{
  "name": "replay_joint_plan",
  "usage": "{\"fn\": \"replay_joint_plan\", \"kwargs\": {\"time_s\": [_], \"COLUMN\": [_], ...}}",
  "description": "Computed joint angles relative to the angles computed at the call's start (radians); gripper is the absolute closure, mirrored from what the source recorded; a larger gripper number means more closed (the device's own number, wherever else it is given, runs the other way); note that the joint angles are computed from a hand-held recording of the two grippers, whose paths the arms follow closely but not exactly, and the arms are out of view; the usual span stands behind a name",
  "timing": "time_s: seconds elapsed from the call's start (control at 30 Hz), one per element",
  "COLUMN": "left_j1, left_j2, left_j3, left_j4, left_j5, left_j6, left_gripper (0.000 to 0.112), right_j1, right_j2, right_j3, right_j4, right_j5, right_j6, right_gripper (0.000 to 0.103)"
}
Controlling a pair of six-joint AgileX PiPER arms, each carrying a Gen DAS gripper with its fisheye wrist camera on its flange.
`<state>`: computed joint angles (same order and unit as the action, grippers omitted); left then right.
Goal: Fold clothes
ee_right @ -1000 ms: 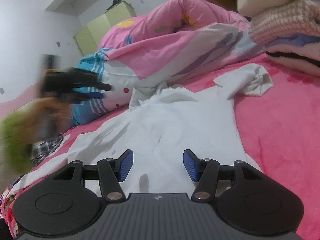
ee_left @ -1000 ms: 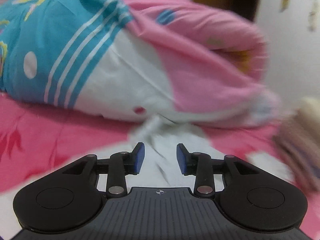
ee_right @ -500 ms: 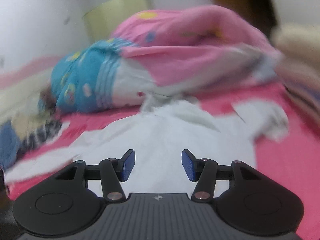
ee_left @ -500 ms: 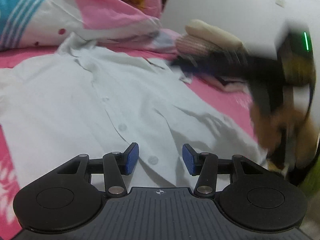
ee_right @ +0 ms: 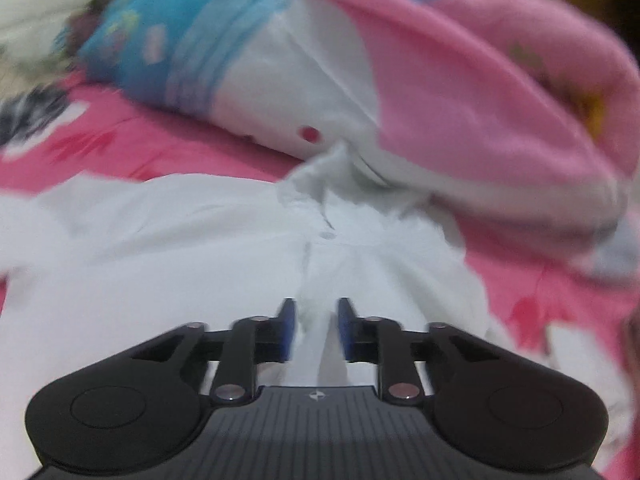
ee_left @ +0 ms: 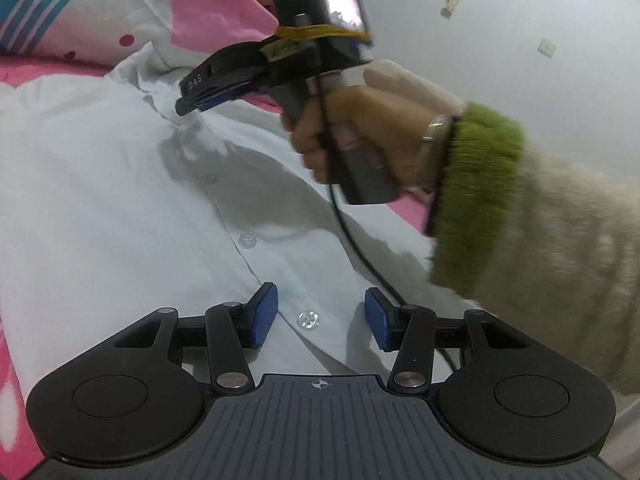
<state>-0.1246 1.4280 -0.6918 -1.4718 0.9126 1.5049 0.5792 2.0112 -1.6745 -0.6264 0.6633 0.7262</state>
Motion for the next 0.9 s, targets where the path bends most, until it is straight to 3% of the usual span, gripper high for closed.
{"fn": "replay_joint_plan", "kwargs": {"time_s": [0.2, 0.33, 0.5, 0.57, 0.8, 0.9], "left_j1": [0.007, 0.013, 0.026, 0.024, 0.027, 0.027], "left_j2": [0.018, 0.027, 0.032, 0.036, 0.047, 0.055], "left_j3": [-0.004, 0.011, 0.024, 0.026, 0.05, 0.054], "left_j4": [-0.017, -0.034, -0.04, -0.047, -0.075, -0.085], "left_j5": [0.019, 0.027, 0.043, 0.041, 0.046, 0.048], "left_j6": [0.005, 0.032, 0.046, 0.058, 0.104, 0.115], "left_gripper": [0.064, 0.064, 0.064, 0.064, 0.064, 0.064], "right_j1": [-0.139, -0.191, -0.23, -0.233, -0.185, -0.147], "right_j2": [0.023, -0.03, -0.084, -0.059, 0.019, 0.067], "right_j3": [0.052, 0.107, 0.16, 0.114, -0.038, -0.157], "right_j4": [0.311, 0.501, 0.602, 0.61, 0.42, 0.356], "right_j5": [-0.223, -0.296, -0.362, -0.345, -0.273, -0.158], "right_j6": [-0.06, -0.158, -0.172, -0.185, -0.115, -0.232], "right_gripper": [0.091, 0.089, 0.088, 0.089, 0.088, 0.087]}}
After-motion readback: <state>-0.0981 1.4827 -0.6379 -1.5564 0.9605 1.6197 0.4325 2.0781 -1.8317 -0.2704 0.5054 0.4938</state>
